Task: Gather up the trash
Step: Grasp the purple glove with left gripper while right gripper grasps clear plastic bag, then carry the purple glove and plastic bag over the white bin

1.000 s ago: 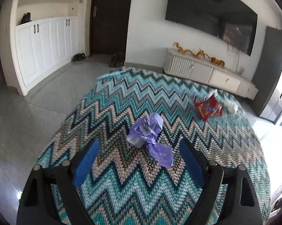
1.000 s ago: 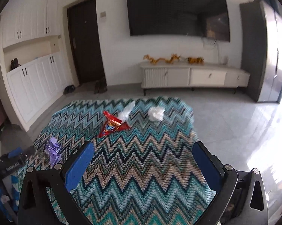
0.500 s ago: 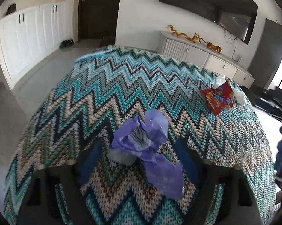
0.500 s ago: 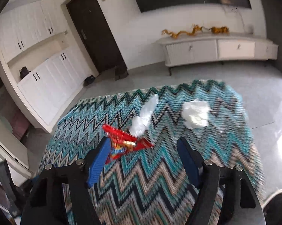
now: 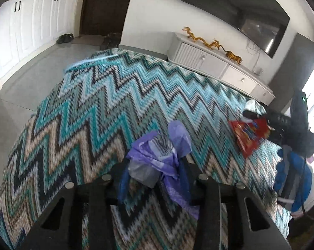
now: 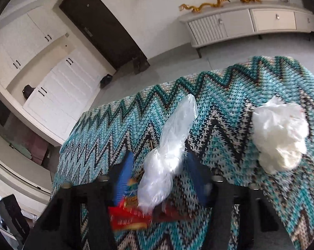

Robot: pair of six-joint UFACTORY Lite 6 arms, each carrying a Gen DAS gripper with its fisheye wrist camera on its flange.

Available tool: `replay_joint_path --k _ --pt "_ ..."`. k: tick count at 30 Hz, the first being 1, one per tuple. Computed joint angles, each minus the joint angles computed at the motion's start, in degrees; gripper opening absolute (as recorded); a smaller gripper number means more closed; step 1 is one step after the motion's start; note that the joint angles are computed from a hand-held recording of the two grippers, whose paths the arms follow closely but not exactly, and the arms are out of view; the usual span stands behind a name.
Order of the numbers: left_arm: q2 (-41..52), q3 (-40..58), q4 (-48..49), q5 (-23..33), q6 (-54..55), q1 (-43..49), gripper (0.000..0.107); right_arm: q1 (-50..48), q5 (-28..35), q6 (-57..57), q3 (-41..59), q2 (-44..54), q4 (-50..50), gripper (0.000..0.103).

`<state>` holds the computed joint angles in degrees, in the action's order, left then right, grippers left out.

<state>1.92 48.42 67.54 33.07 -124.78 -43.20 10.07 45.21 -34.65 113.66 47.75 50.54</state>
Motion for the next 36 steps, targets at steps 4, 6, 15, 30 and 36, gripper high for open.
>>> replay_joint_path --k 4,6,15,30,36 --pt "-0.5 0.1 0.2 0.8 0.2 0.8 0.037 -0.7 2.2 -1.2 3.6 3.0 2.1 0.035" --pt "-0.8 0.4 -0.1 1.6 0.6 0.3 0.037 -1.3 2.4 -2.6 3.5 3.0 3.8 0.034" --pt "-5.5 4.2 -6.6 11.6 6.4 -6.0 0.037 -4.6 3.9 -8.5 -7.0 -11.2 13.3 0.034" --pt "-2.9 31.6 -7.6 50.7 9.9 -37.8 0.037 -28.5 27.7 -13.1 -32.0 -57.9 16.9 0.034" --pt "6.6 46.6 -5.6 58.2 12.1 -45.5 0.037 -54.5 49.7 -18.6 -32.5 -65.5 22.0 0.034"
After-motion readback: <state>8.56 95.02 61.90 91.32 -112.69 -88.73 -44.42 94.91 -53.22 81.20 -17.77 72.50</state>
